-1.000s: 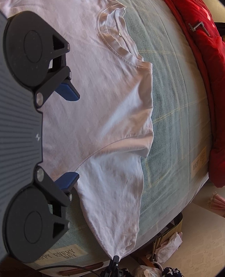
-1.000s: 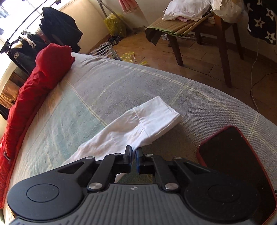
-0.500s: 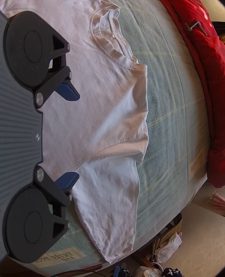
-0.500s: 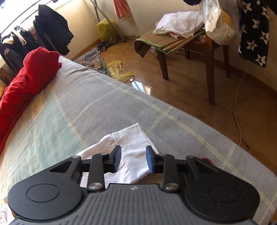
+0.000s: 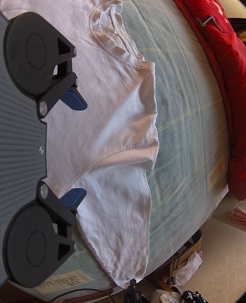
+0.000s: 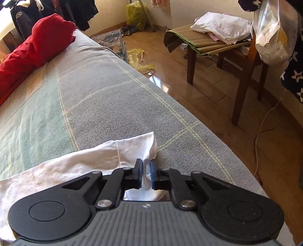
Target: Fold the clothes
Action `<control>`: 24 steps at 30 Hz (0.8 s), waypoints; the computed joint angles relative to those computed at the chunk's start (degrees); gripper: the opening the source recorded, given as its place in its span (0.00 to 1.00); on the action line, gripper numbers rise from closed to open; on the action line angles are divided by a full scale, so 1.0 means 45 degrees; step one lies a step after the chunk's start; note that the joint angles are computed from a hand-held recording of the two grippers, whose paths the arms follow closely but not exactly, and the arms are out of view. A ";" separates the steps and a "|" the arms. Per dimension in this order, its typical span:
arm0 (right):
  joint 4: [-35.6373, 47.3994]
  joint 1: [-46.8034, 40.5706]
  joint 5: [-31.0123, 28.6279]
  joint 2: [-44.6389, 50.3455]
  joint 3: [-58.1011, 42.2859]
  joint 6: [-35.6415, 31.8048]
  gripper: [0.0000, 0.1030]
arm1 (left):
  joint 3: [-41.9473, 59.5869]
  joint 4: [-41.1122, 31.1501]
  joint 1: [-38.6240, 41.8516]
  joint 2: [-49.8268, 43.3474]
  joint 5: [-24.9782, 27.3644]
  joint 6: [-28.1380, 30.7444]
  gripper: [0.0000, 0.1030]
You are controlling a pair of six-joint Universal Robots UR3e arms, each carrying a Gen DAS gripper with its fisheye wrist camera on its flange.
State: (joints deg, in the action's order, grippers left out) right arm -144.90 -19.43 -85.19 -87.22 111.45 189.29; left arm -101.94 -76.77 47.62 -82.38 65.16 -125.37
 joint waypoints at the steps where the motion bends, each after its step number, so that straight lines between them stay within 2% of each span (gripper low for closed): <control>1: 0.0132 0.0015 -0.0089 -0.0084 -0.0091 0.0028 0.09 | 0.0022 -0.0027 -0.0007 0.0016 -0.0050 0.0047 0.86; 6: 0.1070 0.0129 -0.0669 -0.0242 -0.0404 0.0261 0.10 | 0.0365 -0.0167 -0.0098 -0.0153 -0.0095 0.0171 0.86; 9: 0.1709 0.1160 -0.2620 0.0157 -0.1206 0.0668 0.13 | 0.1003 -0.0343 -0.0061 -0.0585 -0.0281 0.0264 0.86; 11: 0.1478 0.1651 -0.3019 -0.0098 -0.1281 0.0611 0.16 | 0.1569 -0.0290 0.0021 -0.1104 -0.0610 0.0450 0.83; 13: 0.1166 0.1956 -0.2515 -0.0438 -0.1317 0.0332 0.25 | 0.2050 0.0347 0.0120 -0.1788 -0.1038 0.0912 0.74; 14: 0.1047 0.2117 -0.2111 -0.0506 -0.1407 0.0147 0.26 | 0.2162 0.0882 0.0150 -0.2096 -0.1211 0.1167 0.71; 16: 0.0864 0.2557 -0.1389 -0.0367 -0.1763 -0.0242 0.32 | 0.2546 0.2346 0.0213 -0.3030 -0.1581 0.1614 0.71; 18: 0.0737 0.3174 -0.0999 0.0093 -0.2350 -0.0631 0.33 | 0.3346 0.3274 0.0181 -0.4155 -0.1660 0.1964 0.70; 20: 0.0566 0.3708 -0.0595 0.0628 -0.2894 -0.0976 0.33 | 0.4583 0.3271 0.0179 -0.5384 -0.1665 0.2601 0.69; 24: 0.0390 0.4494 0.0407 0.1755 -0.3979 -0.1234 0.33 | 0.7057 0.2214 0.0050 -0.7447 -0.1033 0.4468 0.65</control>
